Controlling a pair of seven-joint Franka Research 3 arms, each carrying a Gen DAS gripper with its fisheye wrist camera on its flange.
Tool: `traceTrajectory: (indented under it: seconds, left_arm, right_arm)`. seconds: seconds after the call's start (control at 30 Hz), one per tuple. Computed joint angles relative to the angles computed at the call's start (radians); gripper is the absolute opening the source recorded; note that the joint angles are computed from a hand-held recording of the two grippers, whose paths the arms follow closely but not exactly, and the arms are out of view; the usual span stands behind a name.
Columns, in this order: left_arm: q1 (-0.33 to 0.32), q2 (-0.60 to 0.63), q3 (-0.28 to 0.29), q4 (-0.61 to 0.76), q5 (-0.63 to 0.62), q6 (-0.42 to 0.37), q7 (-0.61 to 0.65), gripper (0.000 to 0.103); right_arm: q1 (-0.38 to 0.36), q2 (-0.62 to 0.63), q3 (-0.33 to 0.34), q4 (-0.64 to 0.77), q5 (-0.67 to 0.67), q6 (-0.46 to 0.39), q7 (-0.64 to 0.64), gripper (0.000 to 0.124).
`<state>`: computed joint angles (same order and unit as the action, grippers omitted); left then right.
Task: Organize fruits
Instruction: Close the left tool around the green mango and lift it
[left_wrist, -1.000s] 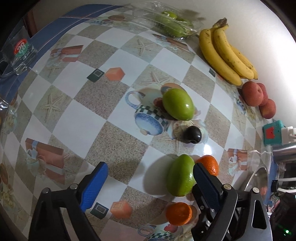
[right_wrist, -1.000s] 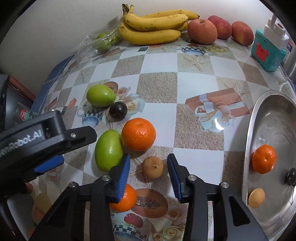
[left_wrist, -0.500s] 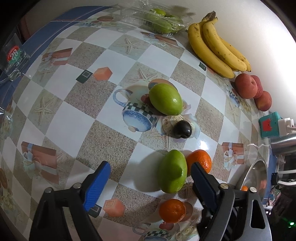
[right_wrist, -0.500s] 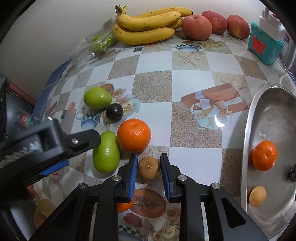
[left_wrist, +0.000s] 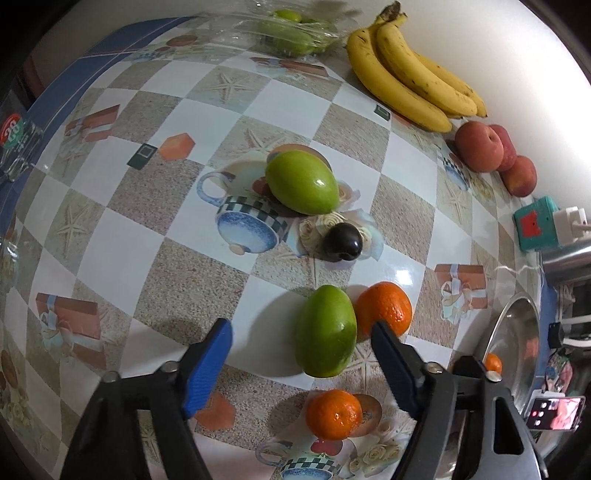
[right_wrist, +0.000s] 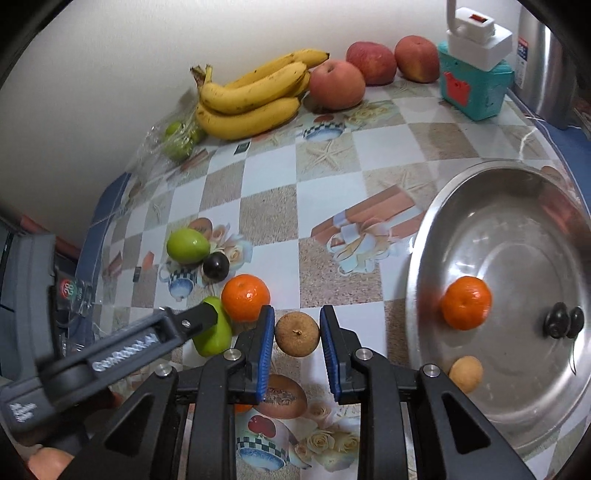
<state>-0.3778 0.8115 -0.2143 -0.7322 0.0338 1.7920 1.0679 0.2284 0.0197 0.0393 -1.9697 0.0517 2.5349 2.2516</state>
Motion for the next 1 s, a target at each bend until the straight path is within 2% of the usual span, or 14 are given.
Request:
traceTrajectory:
  seconds: [0.1, 0.13, 0.23, 0.33, 0.57, 0.77, 1.0]
  left_arm:
    - [-0.001, 0.003, -0.005, 0.003, -0.006, 0.0, 0.009, 0.068]
    - [-0.001, 0.003, -0.007, 0.004, -0.009, 0.002, 0.012, 0.061]
    - [0.0, 0.013, -0.015, 0.015, -0.022, -0.002, 0.025, 0.051]
    - [-0.008, 0.037, -0.014, 0.051, -0.027, -0.02, 0.027, 0.045]
    - [-0.006, 0.032, -0.014, 0.035, -0.042, -0.007, 0.023, 0.04]
    - [0.032, -0.051, -0.027, -0.107, -0.07, 0.063, 0.007, 0.04]
    - [0.061, -0.116, -0.032, -0.206, -0.083, 0.134, -0.029, 0.04]
  right_arm:
    - [-0.001, -0.015, 0.0, -0.005, -0.005, 0.003, 0.011, 0.026]
    - [-0.001, -0.02, 0.001, -0.006, -0.007, 0.005, 0.013, 0.026]
    - [-0.001, -0.026, 0.005, -0.004, -0.019, 0.007, 0.015, 0.026]
    - [0.0, -0.027, 0.007, -0.001, -0.021, 0.006, 0.012, 0.026]
    - [-0.001, -0.026, 0.007, 0.002, -0.013, 0.0, 0.004, 0.026]
    - [-0.003, -0.032, 0.007, -0.002, -0.007, -0.004, 0.005, 0.026]
    - [-0.004, -0.037, 0.008, -0.004, 0.0, -0.001, -0.003, 0.026]
